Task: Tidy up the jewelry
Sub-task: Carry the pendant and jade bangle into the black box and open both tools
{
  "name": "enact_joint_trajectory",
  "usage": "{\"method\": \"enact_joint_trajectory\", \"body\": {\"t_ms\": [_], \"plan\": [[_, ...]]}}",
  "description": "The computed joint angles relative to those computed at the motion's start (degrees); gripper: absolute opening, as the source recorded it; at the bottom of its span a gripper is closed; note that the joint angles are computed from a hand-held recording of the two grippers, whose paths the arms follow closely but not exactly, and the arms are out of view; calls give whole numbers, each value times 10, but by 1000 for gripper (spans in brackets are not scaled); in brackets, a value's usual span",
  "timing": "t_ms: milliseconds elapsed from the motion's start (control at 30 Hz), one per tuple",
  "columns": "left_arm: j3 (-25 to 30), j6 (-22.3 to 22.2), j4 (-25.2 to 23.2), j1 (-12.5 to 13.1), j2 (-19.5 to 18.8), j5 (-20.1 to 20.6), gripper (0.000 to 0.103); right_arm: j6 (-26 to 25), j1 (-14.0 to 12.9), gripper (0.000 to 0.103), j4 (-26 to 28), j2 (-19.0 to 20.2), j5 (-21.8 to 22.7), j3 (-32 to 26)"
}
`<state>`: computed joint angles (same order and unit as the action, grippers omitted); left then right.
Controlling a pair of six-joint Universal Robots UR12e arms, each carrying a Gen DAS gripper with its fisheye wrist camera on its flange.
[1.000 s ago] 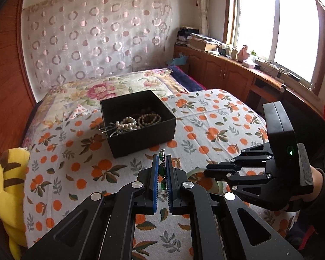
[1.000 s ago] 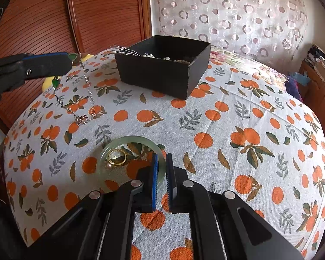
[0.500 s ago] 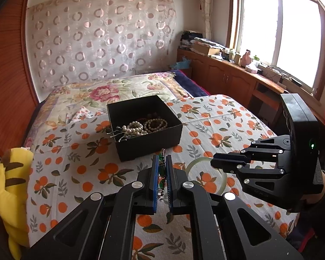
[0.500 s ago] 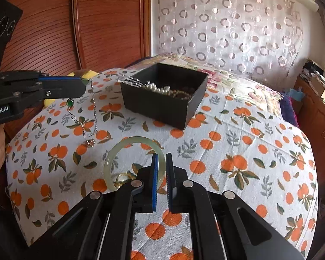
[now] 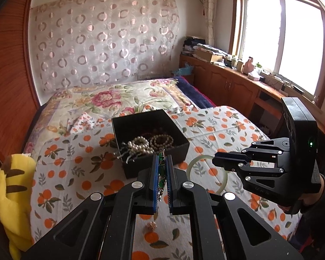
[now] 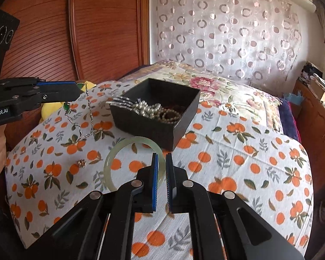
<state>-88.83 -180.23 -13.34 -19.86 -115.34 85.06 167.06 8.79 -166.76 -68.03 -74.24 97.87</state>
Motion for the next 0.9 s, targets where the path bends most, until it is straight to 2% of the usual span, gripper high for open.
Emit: {"method": "enact_joint_trajectory", "body": {"t_ms": [367,900], "plan": [[37,0,-12,4,-19,5,6,16,-8,8,-7,25,19,-49],[90,-4,-29,15,-49,9,6,18,0,8,15,74,17,-125]]}}
